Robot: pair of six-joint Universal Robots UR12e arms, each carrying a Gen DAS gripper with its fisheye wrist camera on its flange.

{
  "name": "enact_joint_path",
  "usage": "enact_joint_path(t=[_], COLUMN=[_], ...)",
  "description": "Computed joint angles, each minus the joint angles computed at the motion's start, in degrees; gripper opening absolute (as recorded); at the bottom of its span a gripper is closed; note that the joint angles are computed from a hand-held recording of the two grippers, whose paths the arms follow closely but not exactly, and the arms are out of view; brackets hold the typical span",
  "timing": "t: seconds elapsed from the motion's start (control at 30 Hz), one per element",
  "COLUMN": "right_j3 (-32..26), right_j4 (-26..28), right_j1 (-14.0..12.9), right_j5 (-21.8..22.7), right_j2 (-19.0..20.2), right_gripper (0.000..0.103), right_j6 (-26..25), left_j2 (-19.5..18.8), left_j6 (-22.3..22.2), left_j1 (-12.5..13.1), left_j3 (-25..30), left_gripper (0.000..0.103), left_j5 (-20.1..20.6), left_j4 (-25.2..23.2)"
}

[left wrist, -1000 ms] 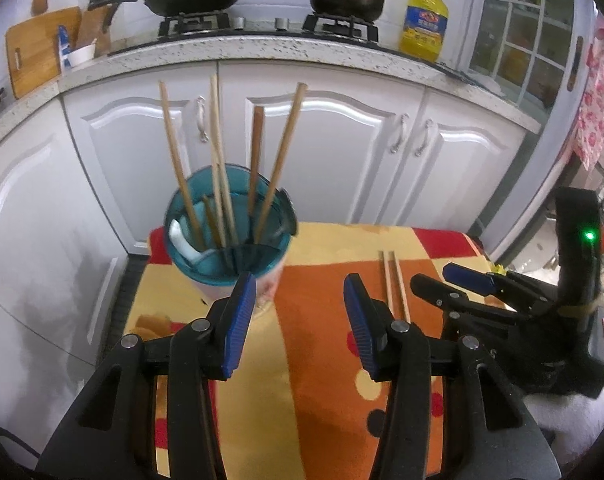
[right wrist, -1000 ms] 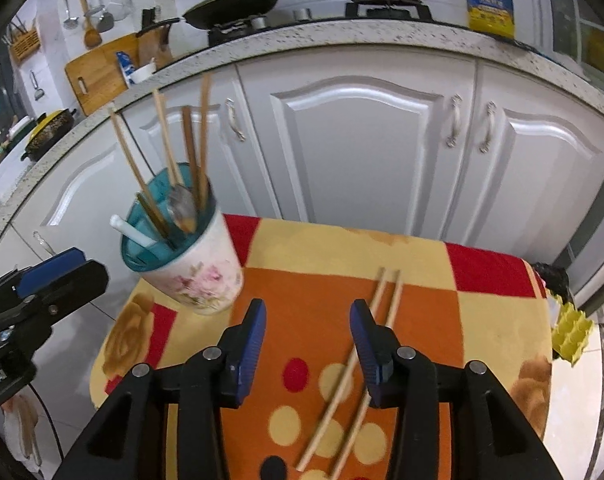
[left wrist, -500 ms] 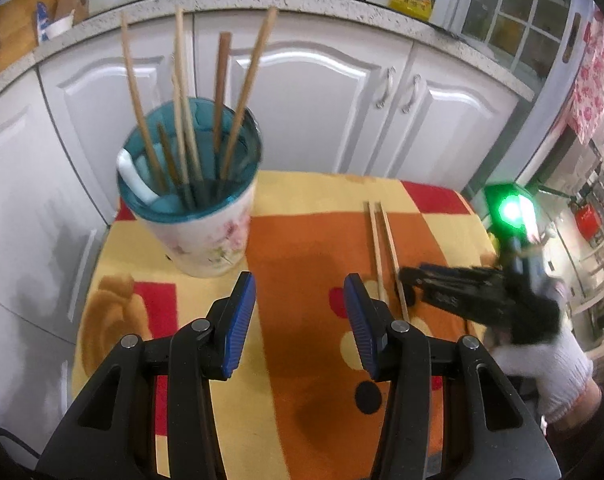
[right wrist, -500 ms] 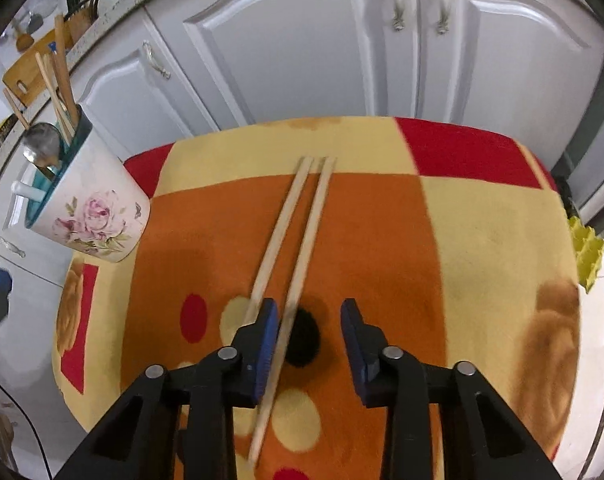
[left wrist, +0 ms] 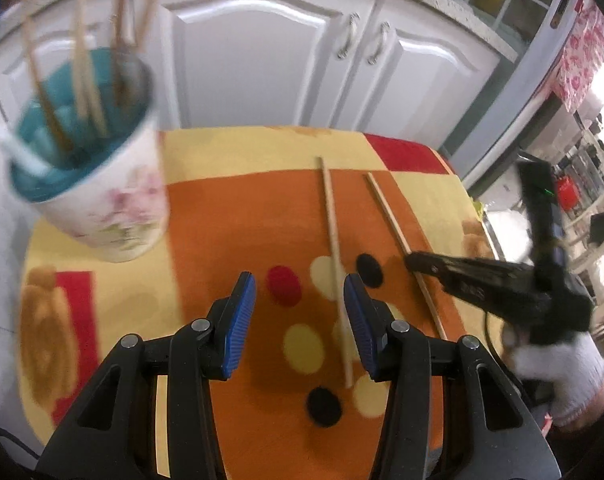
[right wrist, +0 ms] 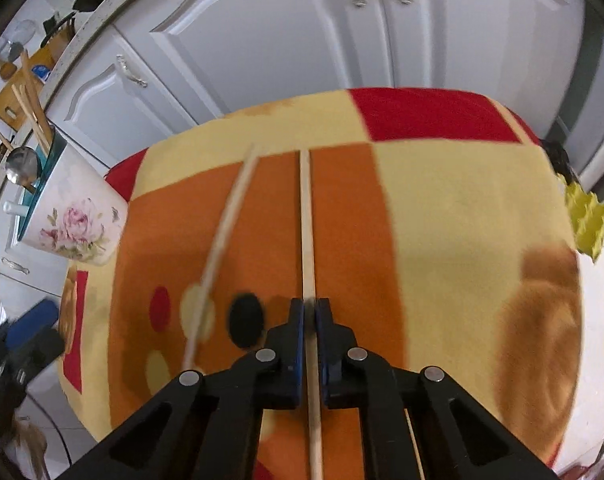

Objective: Organize utensils
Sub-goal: 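Grasp one chopstick with the right tool while the left tool grasps the other, then lift both chopsticks upright and carry them over the cup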

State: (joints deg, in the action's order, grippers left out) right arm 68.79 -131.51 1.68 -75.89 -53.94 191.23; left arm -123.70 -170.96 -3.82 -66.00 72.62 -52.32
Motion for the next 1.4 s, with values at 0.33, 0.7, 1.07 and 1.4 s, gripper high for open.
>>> enact_joint_path(t=[0.33,0.7,1.07,1.4], right_j3=[-0.9,-6.2,-12.3,-11.8], right_j4=[0.7,3.2,5.6,8.8], right_j1=[-1.6,-2.2,-0.5,-0.7], right_j5=[1.3,3.3,1.3,1.8], right_j2=[-0.1,3.2,7.1,6.4], right_gripper=[0.023,0.023,0.016,0.008], right_j6=[1.2,-0.3,-7.4,-8.2], left_j2=[-9.6,-16.4,-10.5,-11.2], left_j6=[-0.8,-0.4,1.4,1.9], left_j1=[-2.4,-3.7,-0.9,-2.4], left_j3=[13.8,24.3,15.6,16.6], left_gripper=[0.045,0.007,0.004,0.029], left_j5=[1.4,4.5,0.8,6.1], left_j4=[-7.4,-12.4,-14.2,-12.6])
